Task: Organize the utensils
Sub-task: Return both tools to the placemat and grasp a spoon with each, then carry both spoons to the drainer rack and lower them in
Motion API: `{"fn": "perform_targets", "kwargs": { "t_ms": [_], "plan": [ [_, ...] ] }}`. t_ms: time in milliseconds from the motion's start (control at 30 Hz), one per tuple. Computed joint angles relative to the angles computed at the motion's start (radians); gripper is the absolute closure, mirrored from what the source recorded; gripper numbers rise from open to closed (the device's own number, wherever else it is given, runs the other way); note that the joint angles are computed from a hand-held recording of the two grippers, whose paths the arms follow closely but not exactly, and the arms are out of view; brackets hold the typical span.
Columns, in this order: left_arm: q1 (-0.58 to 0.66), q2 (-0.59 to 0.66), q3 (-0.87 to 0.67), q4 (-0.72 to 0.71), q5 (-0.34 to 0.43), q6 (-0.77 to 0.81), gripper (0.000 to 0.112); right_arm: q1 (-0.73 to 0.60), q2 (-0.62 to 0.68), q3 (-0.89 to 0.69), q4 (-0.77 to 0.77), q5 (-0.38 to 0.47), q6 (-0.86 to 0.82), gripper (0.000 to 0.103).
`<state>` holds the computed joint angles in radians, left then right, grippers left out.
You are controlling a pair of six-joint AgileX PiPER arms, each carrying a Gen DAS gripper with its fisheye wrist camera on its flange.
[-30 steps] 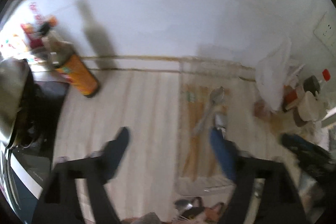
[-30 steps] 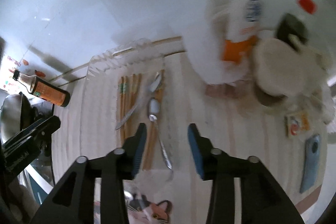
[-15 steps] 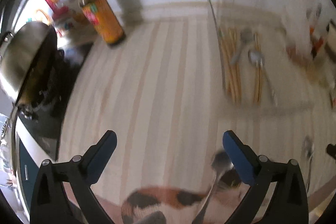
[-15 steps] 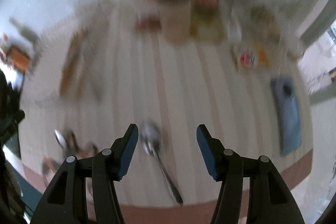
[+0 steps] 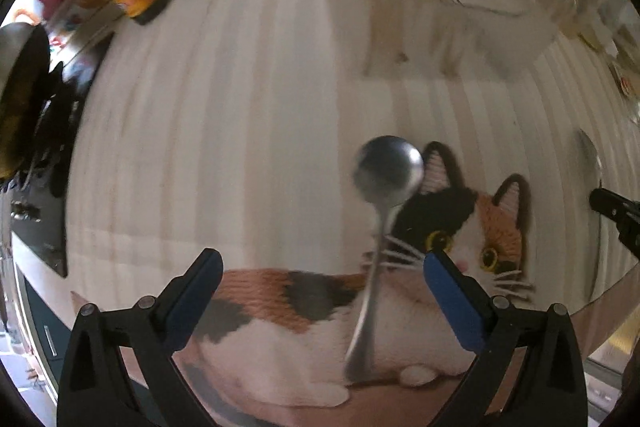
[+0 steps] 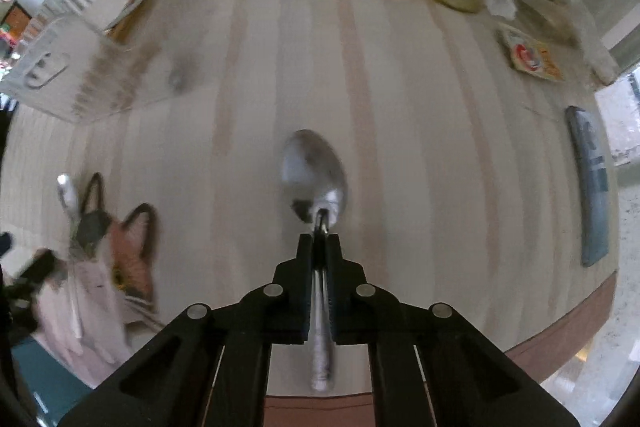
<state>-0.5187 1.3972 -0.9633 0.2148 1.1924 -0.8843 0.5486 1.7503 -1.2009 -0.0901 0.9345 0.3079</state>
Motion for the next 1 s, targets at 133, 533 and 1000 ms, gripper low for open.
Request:
{"fn": "perform_targets", "kwargs": {
  "t_ms": [133,533,1000],
  "plan": [
    [0.021,0.071,-0.029,-0.006,-0.047,0.025,0.01,0.017,-0.014,0.022,0.015,-0.003,0.011,0.097],
    [0.059,0.08,-0.015,-0.031,-0.194,0.071,0.053,0.014,-0.007,0.013,0.032,0.02,0.024,0.097],
    [0.01,0.064,-0.027,0.002,-0.138,0.017,0.074,-0.019,0.023,-0.037,0.078,0.041,-0.006,0.099]
  ]
}}
